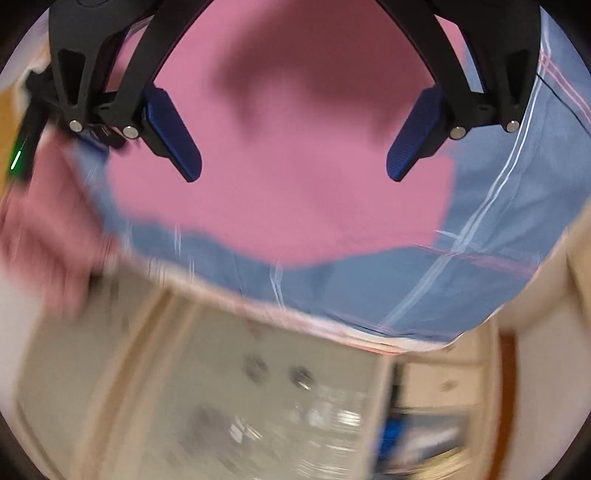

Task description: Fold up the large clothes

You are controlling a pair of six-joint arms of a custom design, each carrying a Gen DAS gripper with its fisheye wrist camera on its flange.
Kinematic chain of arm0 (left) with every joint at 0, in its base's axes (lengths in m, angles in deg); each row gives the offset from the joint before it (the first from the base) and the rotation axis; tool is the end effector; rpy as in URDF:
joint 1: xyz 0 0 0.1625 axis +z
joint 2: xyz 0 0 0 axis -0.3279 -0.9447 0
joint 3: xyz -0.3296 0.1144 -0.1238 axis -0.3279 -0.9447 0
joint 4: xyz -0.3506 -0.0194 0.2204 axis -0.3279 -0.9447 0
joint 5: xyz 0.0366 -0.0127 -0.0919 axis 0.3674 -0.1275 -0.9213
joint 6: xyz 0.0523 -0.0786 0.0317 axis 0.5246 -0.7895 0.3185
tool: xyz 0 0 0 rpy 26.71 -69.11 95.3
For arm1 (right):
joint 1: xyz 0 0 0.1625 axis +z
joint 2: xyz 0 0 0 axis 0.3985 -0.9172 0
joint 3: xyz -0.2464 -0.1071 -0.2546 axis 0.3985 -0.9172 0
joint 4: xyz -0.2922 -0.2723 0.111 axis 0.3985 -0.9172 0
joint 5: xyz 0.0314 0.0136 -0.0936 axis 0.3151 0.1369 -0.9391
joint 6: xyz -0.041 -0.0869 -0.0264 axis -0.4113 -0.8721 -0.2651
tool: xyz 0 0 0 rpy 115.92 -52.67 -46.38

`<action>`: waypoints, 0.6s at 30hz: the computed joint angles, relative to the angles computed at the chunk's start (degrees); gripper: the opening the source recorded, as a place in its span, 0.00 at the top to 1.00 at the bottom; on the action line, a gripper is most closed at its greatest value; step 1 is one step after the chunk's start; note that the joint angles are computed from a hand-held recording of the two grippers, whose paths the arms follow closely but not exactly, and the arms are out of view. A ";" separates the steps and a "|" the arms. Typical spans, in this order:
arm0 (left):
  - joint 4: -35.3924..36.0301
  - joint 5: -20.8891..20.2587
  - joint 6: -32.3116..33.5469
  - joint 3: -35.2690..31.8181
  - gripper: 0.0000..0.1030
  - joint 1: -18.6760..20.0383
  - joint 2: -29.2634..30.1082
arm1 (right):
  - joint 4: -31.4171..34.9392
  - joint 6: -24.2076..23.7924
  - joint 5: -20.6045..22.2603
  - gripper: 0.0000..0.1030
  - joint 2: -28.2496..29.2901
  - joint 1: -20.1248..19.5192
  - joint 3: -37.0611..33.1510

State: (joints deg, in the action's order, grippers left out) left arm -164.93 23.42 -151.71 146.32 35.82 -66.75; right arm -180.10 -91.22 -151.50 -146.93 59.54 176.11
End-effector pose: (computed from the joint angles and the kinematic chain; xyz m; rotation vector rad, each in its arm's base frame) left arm -0.5039 -0.3787 0.0623 0.0768 2.2780 -1.1370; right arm 0.0606 -0.4466 0.4269 0.8244 -2.4159 0.7244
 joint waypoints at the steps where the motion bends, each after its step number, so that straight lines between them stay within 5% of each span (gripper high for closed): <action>1: 4.40 -1.27 1.45 -5.16 0.03 1.10 4.59 | -3.66 -1.30 -2.03 0.28 1.23 0.63 1.31; 4: 10.49 -5.53 1.87 -10.50 0.06 4.60 10.37 | -15.96 -4.41 -7.63 0.21 7.29 0.63 2.28; 8: 0.19 -8.01 1.92 -0.30 0.04 7.41 5.46 | -6.59 3.49 -5.05 0.08 10.93 -5.08 -7.37; 14: 8.96 -7.71 -14.55 8.79 0.04 7.93 -4.62 | -14.29 7.16 -13.50 0.08 16.76 -10.69 -15.07; 18: 22.62 -4.74 -27.60 8.61 0.16 4.43 -6.91 | -9.08 12.61 -6.39 0.14 13.65 -14.88 -16.20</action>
State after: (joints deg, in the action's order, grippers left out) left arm -142.32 18.68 -179.30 154.93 40.25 -73.67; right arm -189.18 -78.61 -157.90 -133.28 44.67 159.91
